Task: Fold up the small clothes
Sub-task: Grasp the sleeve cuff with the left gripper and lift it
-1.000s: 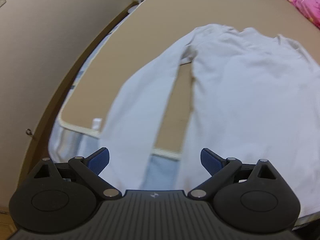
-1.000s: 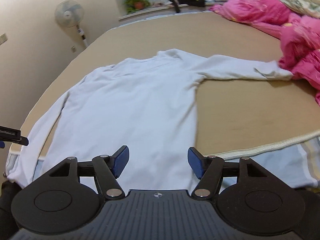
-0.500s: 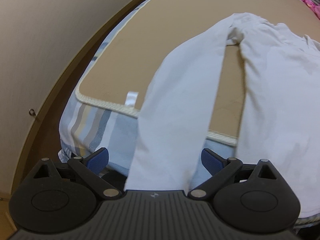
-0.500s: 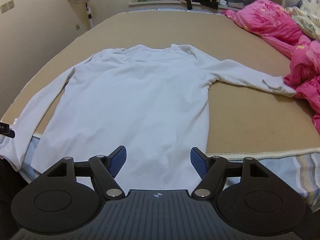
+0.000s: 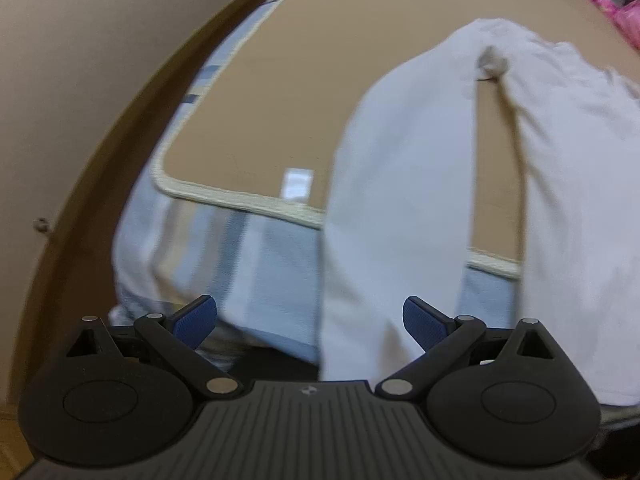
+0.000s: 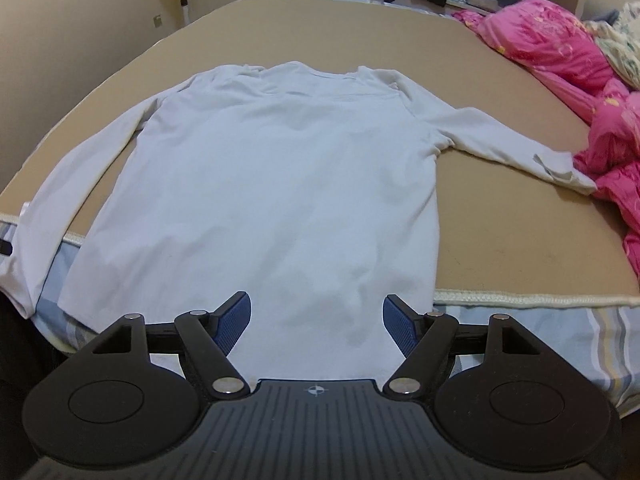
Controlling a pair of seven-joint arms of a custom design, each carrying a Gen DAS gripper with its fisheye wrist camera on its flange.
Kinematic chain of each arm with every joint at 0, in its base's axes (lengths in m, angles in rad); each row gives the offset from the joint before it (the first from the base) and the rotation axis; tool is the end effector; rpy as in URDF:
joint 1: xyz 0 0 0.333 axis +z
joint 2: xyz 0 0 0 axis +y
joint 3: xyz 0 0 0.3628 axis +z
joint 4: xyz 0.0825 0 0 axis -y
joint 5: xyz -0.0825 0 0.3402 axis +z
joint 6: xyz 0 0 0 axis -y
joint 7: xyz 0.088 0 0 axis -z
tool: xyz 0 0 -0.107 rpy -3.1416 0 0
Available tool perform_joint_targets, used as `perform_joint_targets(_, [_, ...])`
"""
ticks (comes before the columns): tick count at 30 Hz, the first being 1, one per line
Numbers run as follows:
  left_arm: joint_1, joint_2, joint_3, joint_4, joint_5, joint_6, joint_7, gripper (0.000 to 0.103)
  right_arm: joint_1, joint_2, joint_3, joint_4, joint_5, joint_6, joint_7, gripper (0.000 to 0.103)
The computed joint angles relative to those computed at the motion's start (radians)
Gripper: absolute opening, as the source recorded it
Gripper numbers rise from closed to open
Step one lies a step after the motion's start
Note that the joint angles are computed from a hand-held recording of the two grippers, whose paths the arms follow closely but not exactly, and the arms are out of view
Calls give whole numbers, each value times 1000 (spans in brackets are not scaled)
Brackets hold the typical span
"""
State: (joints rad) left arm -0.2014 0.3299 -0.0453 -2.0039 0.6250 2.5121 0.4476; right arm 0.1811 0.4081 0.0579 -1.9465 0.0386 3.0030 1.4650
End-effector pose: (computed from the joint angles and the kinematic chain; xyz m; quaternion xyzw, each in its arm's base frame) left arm 0.5841 -0.1497 0.3835 -0.8148 0.5389 -0.0663 0.2033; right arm 0.6368 0.1470 0.4197 -0.7616 0.5640 -0.1957 0.2521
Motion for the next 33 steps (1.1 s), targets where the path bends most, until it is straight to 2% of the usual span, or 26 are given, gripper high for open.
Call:
perform_joint_targets(3, [23, 6, -36, -5, -56, 72, 94, 101, 22, -1, -19, 3, -18, -8, 11, 76])
perform_joint_targets(5, [61, 36, -85, 15, -179, 120, 224, 102, 34, 3, -26, 11, -29, -21, 17, 76])
perform_joint_targets(6, [73, 57, -106, 36, -237, 119, 283, 102, 41, 6, -30, 16, -37, -27, 20, 76])
perform_joint_targets(8, [81, 126, -136, 130, -328, 29, 397, 102, 59, 14, -45, 28, -54, -42, 34, 76])
perform_joint_targets(12, [23, 237, -92, 288, -366, -134, 464, 102, 51, 13, -33, 26, -52, -36, 46, 76])
perform_joint_targets(13, [10, 249, -78, 309, -372, -152, 459, 102, 42, 9, -26, 19, -46, -32, 43, 76])
perform_joint_targets(15, [-18, 251, -49, 336, -367, -187, 429, 89, 31, 3, -21, 6, -36, -23, 43, 77])
perform_joint_targets(16, [-28, 247, -39, 350, -361, -212, 418, 70, 34, 3, -29, 1, -36, -18, 52, 77])
perform_joint_targets(17, [-31, 241, -34, 365, -357, -240, 417, 33, 41, 4, -42, -2, -40, -16, 65, 77])
perform_joint_targets(18, [-27, 233, -37, 378, -360, -264, 427, 10, 46, 6, -53, -2, -44, -17, 77, 77])
perform_joint_targets(19, [5, 218, -60, 379, -409, -261, 456, 3, 44, 11, -56, 1, -43, -23, 86, 77])
perform_joint_targets(22, [69, 163, -100, 381, -535, -237, 505, 1, 21, 21, -40, 9, -24, -34, 97, 77])
perform_joint_targets(27, [85, 70, -109, 418, -598, -160, 548, 1, -22, 12, -4, -15, 11, -1, 78, 77])
perform_joint_targets(30, [65, 75, -92, 532, -585, -190, 521, 1, -31, 7, -8, -25, 21, 11, 79, 78])
perform_joint_targets(33, [62, 143, -74, 712, -581, -243, 482, 0, -30, 10, -23, -21, 33, 0, 106, 79])
